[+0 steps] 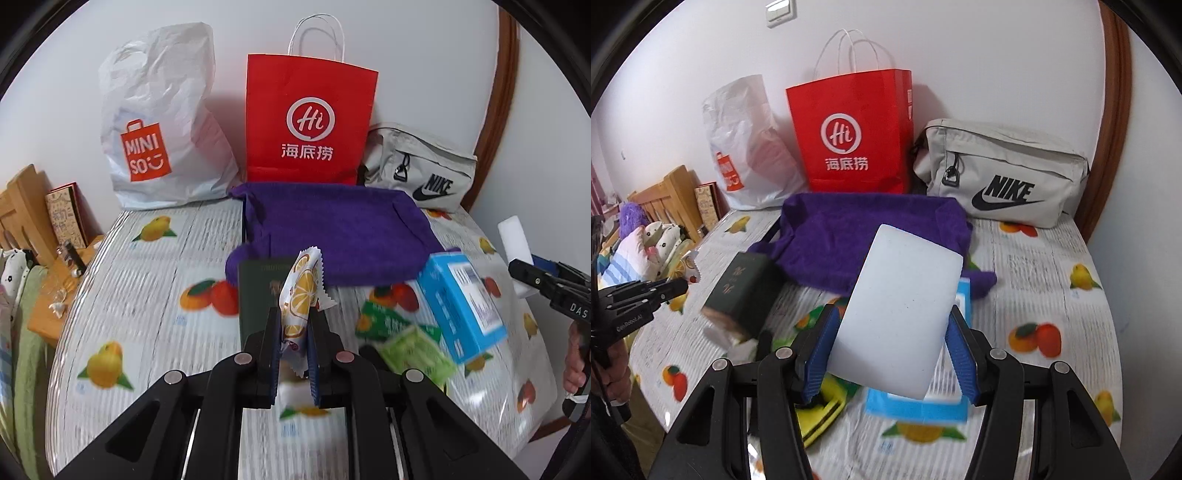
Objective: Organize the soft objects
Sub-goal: 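Carry the sachet with the left gripper onto the purple towel while the right gripper carries the sponge there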
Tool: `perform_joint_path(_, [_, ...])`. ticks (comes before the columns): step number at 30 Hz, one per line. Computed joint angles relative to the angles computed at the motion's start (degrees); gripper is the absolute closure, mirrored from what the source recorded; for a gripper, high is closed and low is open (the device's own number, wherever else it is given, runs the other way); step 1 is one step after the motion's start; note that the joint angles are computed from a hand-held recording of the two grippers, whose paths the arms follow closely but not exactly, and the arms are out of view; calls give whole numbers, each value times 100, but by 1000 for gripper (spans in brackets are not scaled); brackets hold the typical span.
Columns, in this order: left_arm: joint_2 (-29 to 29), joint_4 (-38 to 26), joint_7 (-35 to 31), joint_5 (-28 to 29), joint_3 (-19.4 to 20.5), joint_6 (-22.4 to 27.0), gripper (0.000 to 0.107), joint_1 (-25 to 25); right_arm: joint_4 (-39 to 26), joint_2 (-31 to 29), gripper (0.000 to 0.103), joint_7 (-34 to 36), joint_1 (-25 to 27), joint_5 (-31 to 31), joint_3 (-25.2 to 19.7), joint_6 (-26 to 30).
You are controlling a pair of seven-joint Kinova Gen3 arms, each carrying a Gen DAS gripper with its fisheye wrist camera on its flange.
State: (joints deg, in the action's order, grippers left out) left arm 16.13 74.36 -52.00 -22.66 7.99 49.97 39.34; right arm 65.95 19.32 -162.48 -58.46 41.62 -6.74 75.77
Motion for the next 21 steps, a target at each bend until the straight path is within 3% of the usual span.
perform_joint_path(10, [1090, -1603, -736, 447, -198, 616, 94, -117, -491, 442, 46, 902, 691, -512, 261, -439])
perform_joint_path(21, [2419, -3785, -1392, 982, -505, 1721, 94, -184, -1153, 1091, 46, 2248, 1470, -1507, 496, -639])
